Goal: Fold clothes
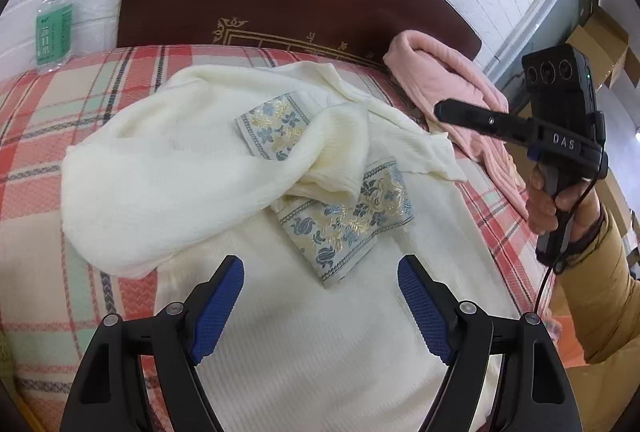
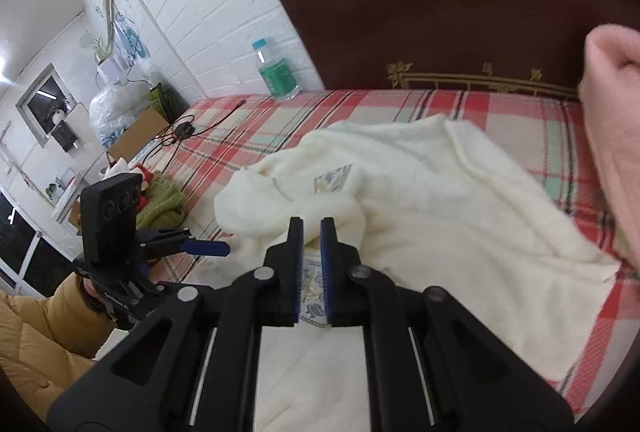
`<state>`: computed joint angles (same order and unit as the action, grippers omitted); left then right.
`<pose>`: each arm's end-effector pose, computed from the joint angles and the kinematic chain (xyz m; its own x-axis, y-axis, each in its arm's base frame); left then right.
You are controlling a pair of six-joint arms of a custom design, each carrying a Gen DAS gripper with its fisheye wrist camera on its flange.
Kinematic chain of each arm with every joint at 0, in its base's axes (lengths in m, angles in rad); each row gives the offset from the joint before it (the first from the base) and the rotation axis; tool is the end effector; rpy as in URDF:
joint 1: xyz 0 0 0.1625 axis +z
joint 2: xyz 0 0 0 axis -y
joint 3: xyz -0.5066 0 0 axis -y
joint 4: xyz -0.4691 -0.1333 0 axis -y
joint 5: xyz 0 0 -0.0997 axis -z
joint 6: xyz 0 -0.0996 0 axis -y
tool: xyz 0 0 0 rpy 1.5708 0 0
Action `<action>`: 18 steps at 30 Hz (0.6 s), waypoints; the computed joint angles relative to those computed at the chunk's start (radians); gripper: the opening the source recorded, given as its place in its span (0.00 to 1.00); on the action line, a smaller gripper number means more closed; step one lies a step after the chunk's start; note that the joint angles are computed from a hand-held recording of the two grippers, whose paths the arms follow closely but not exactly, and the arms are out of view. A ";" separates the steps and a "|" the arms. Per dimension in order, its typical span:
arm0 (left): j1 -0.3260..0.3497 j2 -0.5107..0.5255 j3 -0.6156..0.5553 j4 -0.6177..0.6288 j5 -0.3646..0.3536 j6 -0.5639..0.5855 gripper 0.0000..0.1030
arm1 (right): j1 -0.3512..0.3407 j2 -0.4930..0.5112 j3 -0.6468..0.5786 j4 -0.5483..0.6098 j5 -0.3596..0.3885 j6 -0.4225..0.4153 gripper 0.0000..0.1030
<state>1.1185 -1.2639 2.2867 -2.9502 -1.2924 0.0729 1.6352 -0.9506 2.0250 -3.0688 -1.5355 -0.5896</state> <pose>-0.0846 -0.5418 0.1901 -0.8745 0.3944 -0.2823 0.4745 0.8163 -0.3294 0.1783 -0.6395 0.1125 -0.7955 -0.5713 0.2018 -0.6028 0.7123 -0.3595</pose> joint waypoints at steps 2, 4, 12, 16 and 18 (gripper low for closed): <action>0.000 0.015 -0.015 0.011 0.004 0.006 0.79 | -0.004 -0.017 -0.002 0.005 -0.012 0.019 0.10; 0.004 0.026 -0.025 0.015 -0.001 0.006 0.79 | -0.018 -0.014 0.007 0.009 -0.006 0.061 0.23; 0.017 0.051 -0.040 0.045 -0.022 -0.018 0.79 | -0.053 0.117 0.013 -0.011 0.033 0.101 0.63; 0.017 0.045 -0.033 0.046 -0.031 -0.027 0.79 | -0.039 0.157 0.001 -0.060 0.018 0.098 0.08; 0.016 0.040 -0.029 0.045 -0.034 -0.031 0.79 | -0.026 0.152 0.007 -0.101 0.011 0.076 0.07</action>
